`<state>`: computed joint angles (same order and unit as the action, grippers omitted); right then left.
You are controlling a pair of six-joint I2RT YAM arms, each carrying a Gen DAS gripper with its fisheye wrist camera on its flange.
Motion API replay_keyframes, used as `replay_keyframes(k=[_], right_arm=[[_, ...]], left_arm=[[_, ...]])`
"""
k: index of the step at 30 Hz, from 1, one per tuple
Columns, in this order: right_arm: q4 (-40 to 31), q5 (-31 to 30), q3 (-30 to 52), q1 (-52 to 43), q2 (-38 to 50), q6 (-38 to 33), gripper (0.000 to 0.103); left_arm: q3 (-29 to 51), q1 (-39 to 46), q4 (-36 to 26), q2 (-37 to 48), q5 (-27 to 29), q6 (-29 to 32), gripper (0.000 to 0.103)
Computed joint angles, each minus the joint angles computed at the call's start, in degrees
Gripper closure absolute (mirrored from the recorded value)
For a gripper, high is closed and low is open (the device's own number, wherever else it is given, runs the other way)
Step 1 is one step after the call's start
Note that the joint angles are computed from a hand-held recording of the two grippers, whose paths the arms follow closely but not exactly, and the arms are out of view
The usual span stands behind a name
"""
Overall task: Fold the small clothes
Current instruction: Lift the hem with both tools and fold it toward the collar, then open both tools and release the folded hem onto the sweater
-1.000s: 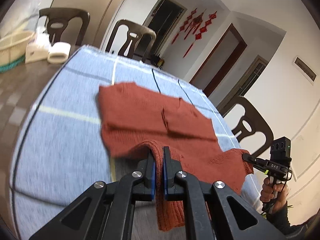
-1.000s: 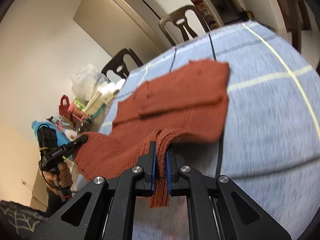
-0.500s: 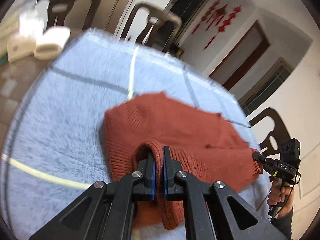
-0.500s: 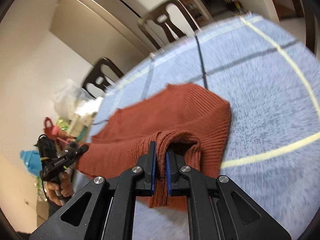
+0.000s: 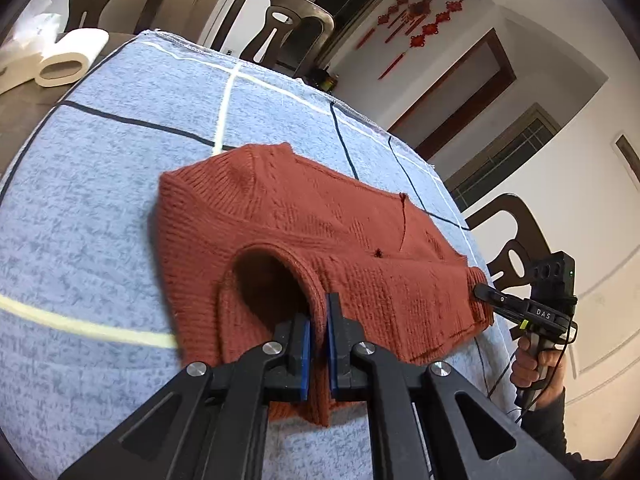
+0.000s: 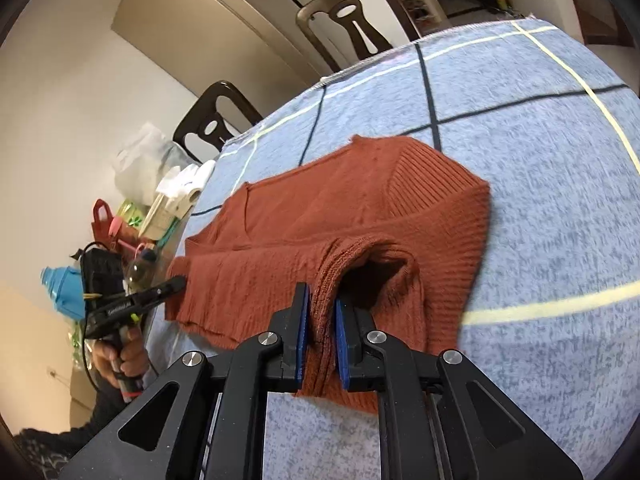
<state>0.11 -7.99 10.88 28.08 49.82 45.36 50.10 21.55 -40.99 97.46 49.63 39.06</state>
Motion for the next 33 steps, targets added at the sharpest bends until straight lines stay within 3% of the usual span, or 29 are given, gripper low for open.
replay_keyframes(k=[4, 8, 11, 12, 14, 18, 25, 31, 33], right_arm=[[4.5, -5.2, 0.9, -5.9, 2.2, -1.4, 0.091], [15.4, -15.3, 2.6, -17.0, 13.0, 1.0, 0.09], [16.0, -16.1, 5.6, -20.3, 18.2, 2.6, 0.078], [15.7, -15.5, 6.1, -20.6, 18.5, 2.8, 0.074], [15.9, -14.2, 6.0, -20.8, 17.0, 2.3, 0.063], [12.7, -10.6, 5.6, -20.0, 12.6, -0.3, 0.063], [5.9, 0.8, 10.5, -12.7, 19.5, -8.6, 0.063], [1.7, 6.3, 15.2, -10.3, 26.5, -11.8, 0.063], [1.5, 7.9, 15.6, -9.4, 27.4, -13.1, 0.068]], left_arm=[[3.2, -1.0, 1.8, 1.0, 2.6, -4.7, 0.095], [8.2, -3.2, 7.6, 4.3, 2.4, -17.1, 0.094], [12.4, -3.7, 8.4, 7.7, 1.3, -23.6, 0.081], [12.6, -3.4, 9.6, 7.6, 1.2, -24.9, 0.074], [11.1, -2.6, 13.1, 5.9, 1.1, -26.5, 0.069], [9.1, -2.0, 16.8, 4.2, -1.8, -26.5, 0.061], [7.1, -7.1, 18.2, 4.8, -10.5, -22.0, 0.061], [4.6, -11.3, 23.1, 3.9, -17.2, -22.3, 0.061], [2.7, -12.0, 25.1, 2.6, -18.5, -22.0, 0.062]])
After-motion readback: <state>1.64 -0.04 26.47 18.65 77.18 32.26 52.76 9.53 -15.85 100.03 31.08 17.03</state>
